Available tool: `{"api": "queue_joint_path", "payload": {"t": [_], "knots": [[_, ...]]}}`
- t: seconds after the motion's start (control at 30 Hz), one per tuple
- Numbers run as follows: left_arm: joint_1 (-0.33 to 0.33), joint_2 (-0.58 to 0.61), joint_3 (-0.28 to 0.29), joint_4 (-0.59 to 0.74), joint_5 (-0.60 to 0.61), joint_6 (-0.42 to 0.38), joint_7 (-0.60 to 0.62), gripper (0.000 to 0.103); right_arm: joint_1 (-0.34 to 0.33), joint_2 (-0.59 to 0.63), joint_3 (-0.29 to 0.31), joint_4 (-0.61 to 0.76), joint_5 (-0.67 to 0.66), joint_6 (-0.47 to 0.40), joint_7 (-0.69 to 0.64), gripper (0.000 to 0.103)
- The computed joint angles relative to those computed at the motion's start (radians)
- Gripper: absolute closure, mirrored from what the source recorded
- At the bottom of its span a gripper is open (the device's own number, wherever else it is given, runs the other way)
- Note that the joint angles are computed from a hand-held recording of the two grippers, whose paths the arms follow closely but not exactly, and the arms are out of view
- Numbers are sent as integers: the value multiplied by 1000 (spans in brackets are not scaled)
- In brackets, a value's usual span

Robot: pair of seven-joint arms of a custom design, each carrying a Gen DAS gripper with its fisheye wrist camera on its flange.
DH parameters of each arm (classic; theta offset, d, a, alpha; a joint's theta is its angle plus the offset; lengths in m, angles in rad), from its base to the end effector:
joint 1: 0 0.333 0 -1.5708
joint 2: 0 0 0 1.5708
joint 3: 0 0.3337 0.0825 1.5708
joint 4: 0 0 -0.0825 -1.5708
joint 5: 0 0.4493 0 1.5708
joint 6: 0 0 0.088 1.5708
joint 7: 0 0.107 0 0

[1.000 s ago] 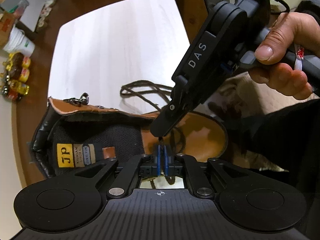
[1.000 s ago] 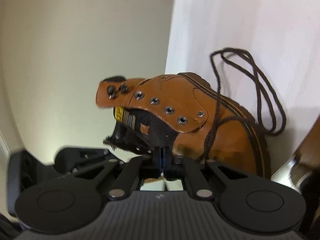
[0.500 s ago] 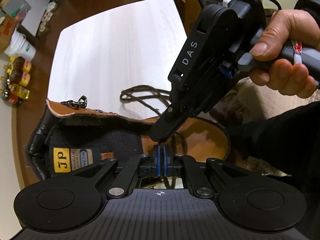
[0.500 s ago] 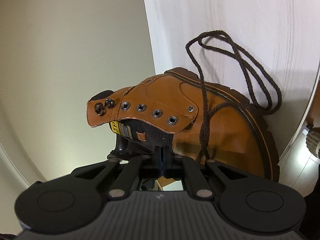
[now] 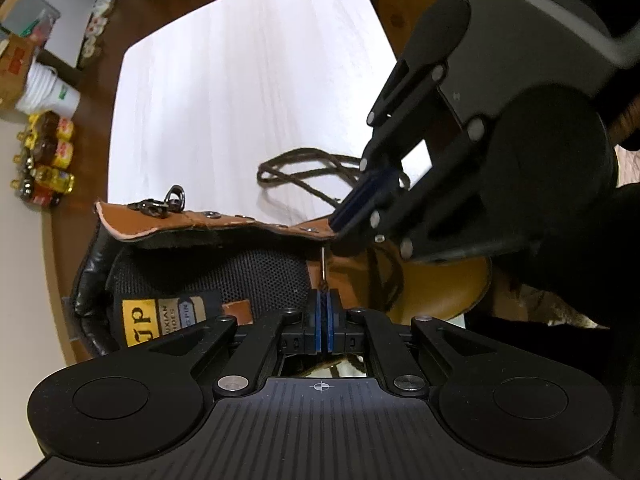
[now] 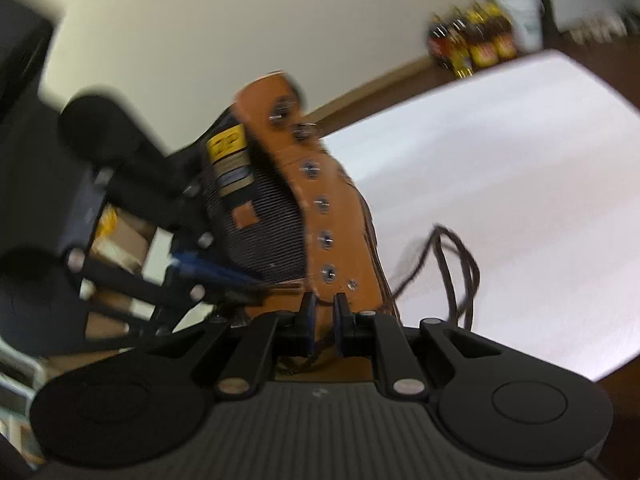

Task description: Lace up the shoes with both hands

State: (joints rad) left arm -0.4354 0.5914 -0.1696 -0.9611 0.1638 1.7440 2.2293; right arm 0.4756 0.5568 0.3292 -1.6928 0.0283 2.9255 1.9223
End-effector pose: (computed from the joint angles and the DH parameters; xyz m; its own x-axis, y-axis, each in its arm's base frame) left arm 0.6972 -0.4090 0.5706 -0.9272 -0.3311 -0.1751 -0.3152 0.9423 -0.1128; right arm 0.5717 0.5357 0.3450 0.3978 -0.8267 -0.3980 -0.8377 -0.1503 -0.5250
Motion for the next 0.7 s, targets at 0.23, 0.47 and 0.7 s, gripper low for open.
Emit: {"api": "queue_joint_path", "payload": {"t": [0.23,0.47,0.7], "knots": [[-16,-3,10,-9,30,9,-40,100,76,3,-95,26,-88,-23,70,90],[-33,27,14,31,45,5,-81,100,28,9,-56,8,-44,12,137,84],[-40,49,16,59,44,1,-98,100,2,7,-35,4,-39,14,124,84]]}}
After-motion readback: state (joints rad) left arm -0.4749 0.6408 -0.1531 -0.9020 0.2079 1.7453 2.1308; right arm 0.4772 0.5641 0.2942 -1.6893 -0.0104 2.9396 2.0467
